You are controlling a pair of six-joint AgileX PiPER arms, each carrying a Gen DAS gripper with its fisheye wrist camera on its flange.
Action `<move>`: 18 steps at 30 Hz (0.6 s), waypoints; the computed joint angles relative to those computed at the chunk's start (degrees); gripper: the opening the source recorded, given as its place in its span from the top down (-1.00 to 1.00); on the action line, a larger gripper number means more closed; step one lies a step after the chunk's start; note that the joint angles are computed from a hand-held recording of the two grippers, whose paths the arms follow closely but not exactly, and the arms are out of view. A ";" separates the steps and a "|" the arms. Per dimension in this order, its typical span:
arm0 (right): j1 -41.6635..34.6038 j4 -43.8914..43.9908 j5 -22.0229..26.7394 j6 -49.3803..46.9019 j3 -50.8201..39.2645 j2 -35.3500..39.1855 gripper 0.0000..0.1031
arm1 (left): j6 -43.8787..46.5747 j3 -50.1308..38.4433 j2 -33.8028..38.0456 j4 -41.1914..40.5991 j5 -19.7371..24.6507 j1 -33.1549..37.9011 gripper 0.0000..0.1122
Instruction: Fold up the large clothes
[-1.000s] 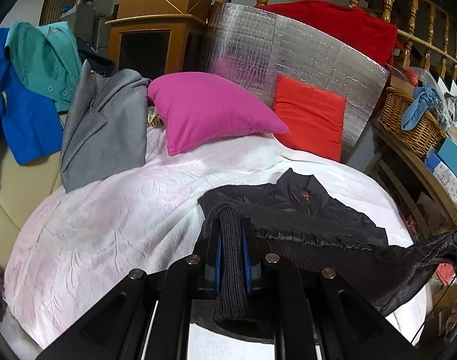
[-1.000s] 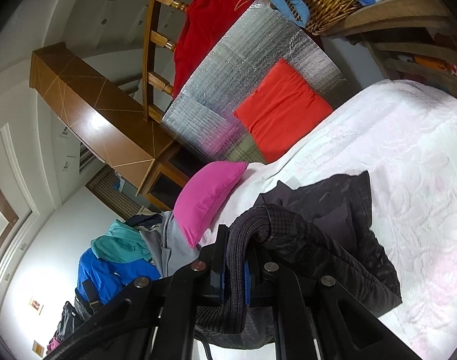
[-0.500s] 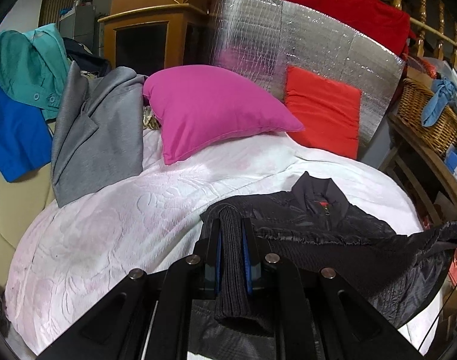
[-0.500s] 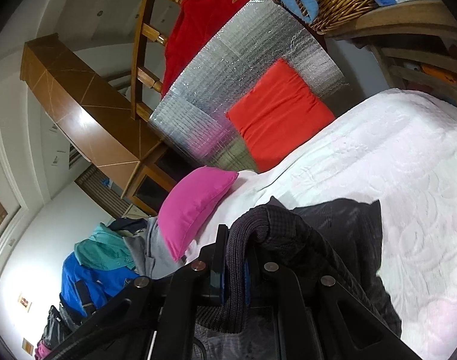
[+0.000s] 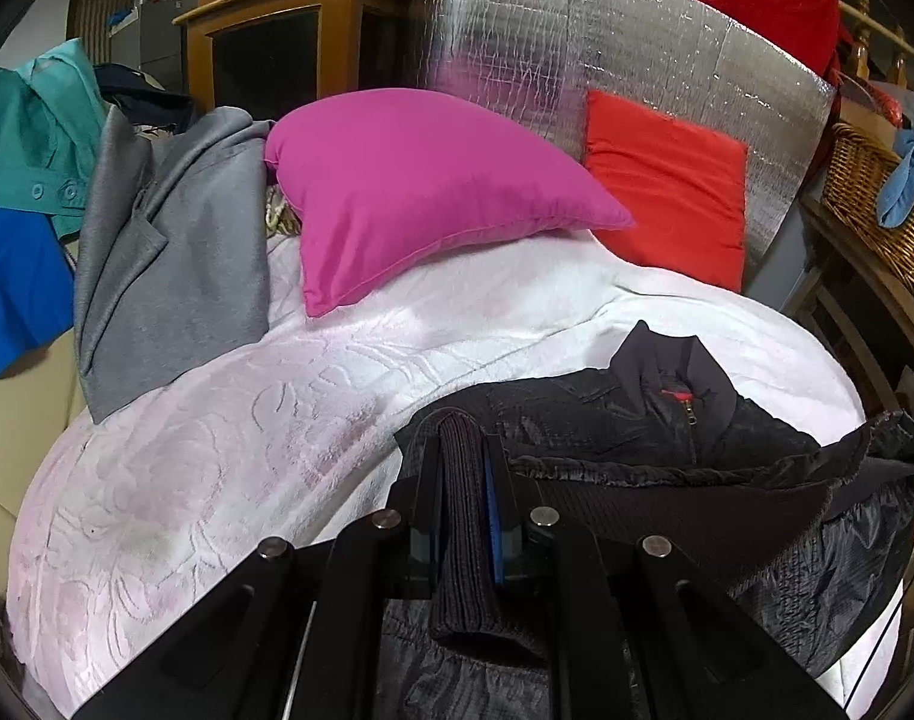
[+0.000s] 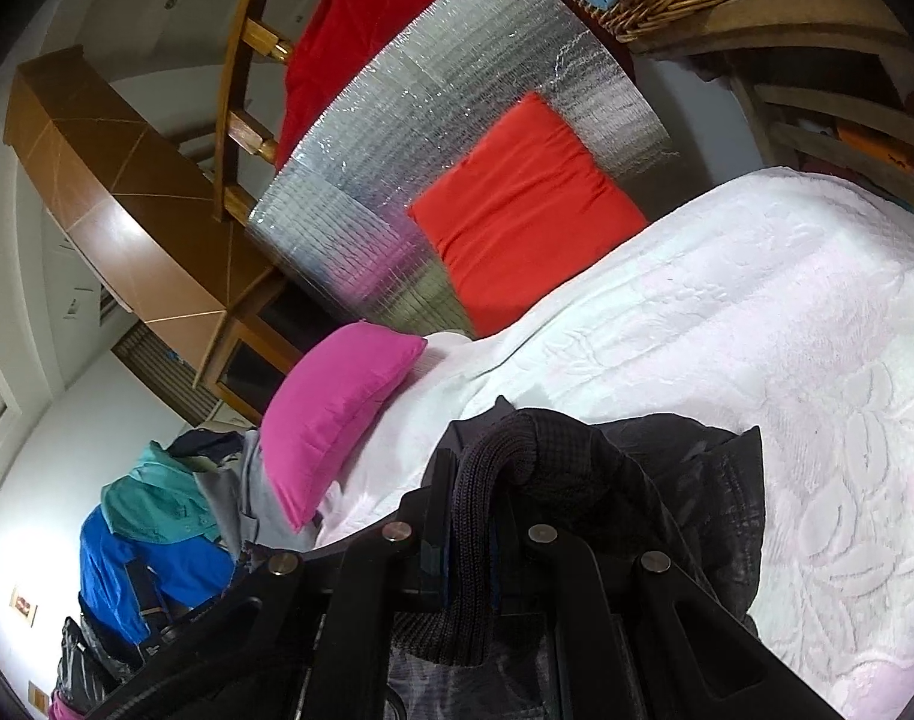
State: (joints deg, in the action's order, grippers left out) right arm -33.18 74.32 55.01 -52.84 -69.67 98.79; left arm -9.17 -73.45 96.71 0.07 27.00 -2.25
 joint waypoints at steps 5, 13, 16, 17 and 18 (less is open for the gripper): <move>1.09 -0.95 -0.99 1.82 -3.30 2.00 0.84 | -0.59 -3.80 2.38 1.84 1.43 -0.70 0.78; 4.70 -4.46 -5.08 8.24 -13.22 10.03 0.84 | -3.86 -14.62 10.03 6.94 4.97 -2.63 0.78; 6.38 -8.11 -7.04 11.70 -17.16 14.75 0.84 | -5.49 -19.20 14.88 9.45 7.17 -3.55 0.78; 6.48 -8.85 -7.16 12.30 -18.10 16.02 0.84 | -5.72 -20.55 16.50 10.01 7.95 -3.74 0.78; 6.91 -9.91 -7.60 13.19 -19.16 17.57 0.84 | -6.00 -22.62 18.65 10.66 9.19 -4.04 0.78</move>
